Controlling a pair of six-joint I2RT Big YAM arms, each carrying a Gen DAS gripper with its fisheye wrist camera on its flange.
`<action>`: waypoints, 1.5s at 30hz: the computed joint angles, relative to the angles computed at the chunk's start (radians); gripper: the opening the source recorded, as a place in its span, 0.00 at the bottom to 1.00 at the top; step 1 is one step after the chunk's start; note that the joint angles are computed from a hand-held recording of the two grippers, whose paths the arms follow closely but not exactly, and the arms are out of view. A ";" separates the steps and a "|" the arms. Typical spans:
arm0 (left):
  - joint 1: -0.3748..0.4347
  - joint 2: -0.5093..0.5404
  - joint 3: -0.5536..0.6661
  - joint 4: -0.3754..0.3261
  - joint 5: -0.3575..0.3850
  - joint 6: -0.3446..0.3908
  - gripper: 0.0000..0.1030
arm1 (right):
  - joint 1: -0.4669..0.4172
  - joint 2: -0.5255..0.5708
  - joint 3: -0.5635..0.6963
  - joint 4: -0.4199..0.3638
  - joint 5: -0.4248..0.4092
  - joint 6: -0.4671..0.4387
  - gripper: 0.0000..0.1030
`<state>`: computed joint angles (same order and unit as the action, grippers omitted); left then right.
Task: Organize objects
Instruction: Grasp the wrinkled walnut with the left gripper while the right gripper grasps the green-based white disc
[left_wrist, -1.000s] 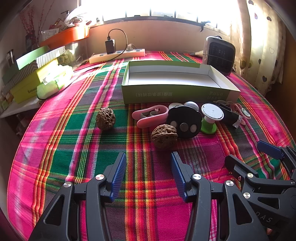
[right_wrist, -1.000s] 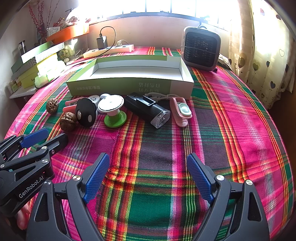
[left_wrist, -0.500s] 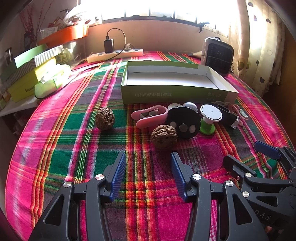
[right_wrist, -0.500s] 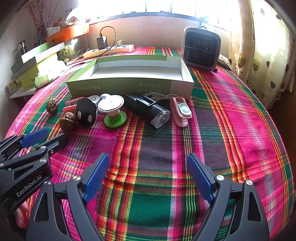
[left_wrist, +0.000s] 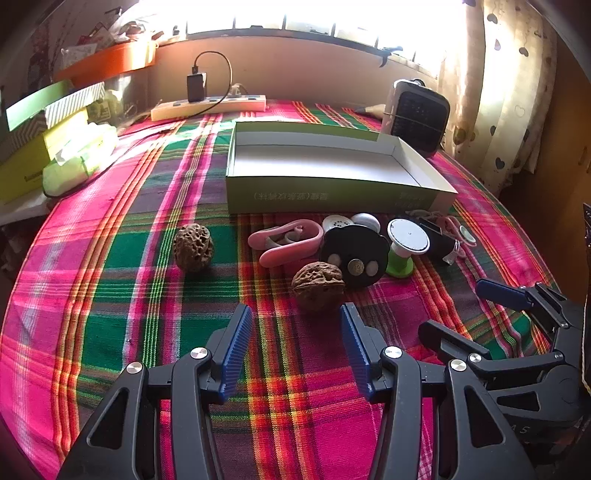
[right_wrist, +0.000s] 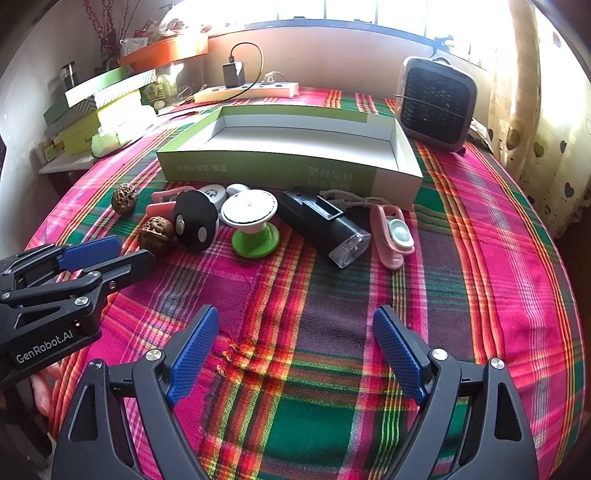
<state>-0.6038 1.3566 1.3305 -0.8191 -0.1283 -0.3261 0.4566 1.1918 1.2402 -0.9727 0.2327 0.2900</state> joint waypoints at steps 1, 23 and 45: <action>0.001 0.006 0.007 -0.003 0.004 0.007 0.46 | -0.001 0.004 0.003 0.001 -0.004 -0.006 0.83; 0.024 0.061 0.068 -0.025 0.027 0.064 0.32 | -0.030 0.075 0.072 -0.008 -0.080 -0.071 0.83; 0.038 0.065 0.072 -0.026 0.045 0.082 0.27 | -0.067 0.121 0.113 0.032 -0.129 -0.070 0.57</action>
<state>-0.5653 1.4217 1.4026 -0.8453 -0.0832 -0.2440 0.3895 1.3133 1.3532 -0.9411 0.1042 0.2200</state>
